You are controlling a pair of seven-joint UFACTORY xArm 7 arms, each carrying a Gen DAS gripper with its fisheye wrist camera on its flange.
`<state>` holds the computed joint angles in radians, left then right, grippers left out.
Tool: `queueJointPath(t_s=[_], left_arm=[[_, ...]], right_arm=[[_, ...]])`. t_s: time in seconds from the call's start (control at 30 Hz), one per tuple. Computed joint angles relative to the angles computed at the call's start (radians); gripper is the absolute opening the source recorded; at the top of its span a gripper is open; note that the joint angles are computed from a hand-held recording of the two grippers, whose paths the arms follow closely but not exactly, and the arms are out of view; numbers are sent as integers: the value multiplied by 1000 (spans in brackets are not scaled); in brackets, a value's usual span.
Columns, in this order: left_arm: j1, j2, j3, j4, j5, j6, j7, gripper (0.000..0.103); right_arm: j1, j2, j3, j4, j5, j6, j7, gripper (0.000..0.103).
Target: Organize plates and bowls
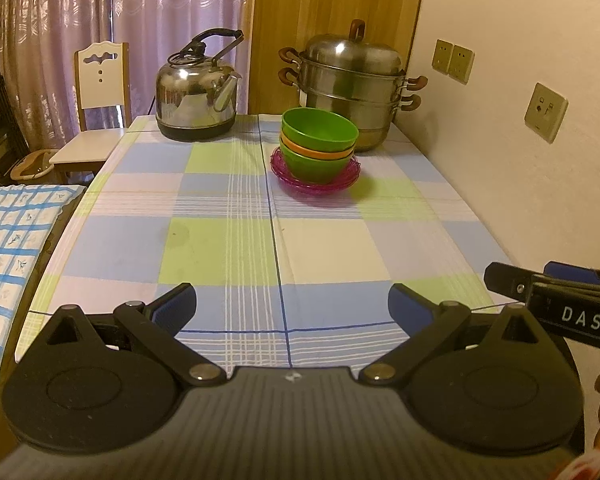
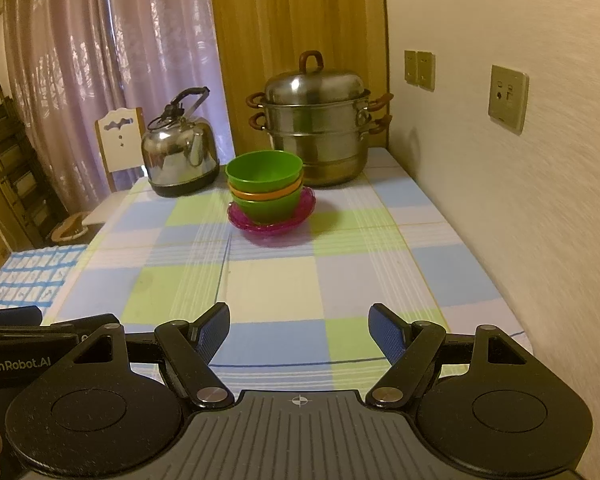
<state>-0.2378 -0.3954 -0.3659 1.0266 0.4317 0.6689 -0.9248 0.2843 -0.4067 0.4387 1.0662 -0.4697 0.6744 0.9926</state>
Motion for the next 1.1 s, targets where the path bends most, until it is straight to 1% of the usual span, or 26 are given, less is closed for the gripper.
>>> queueJointPath(t_s=[1.1], left_arm=[[7,-2,5,-7,9,1,10,102]], right_arm=[[2,-2,-5,-11,9,-6,-5,76]])
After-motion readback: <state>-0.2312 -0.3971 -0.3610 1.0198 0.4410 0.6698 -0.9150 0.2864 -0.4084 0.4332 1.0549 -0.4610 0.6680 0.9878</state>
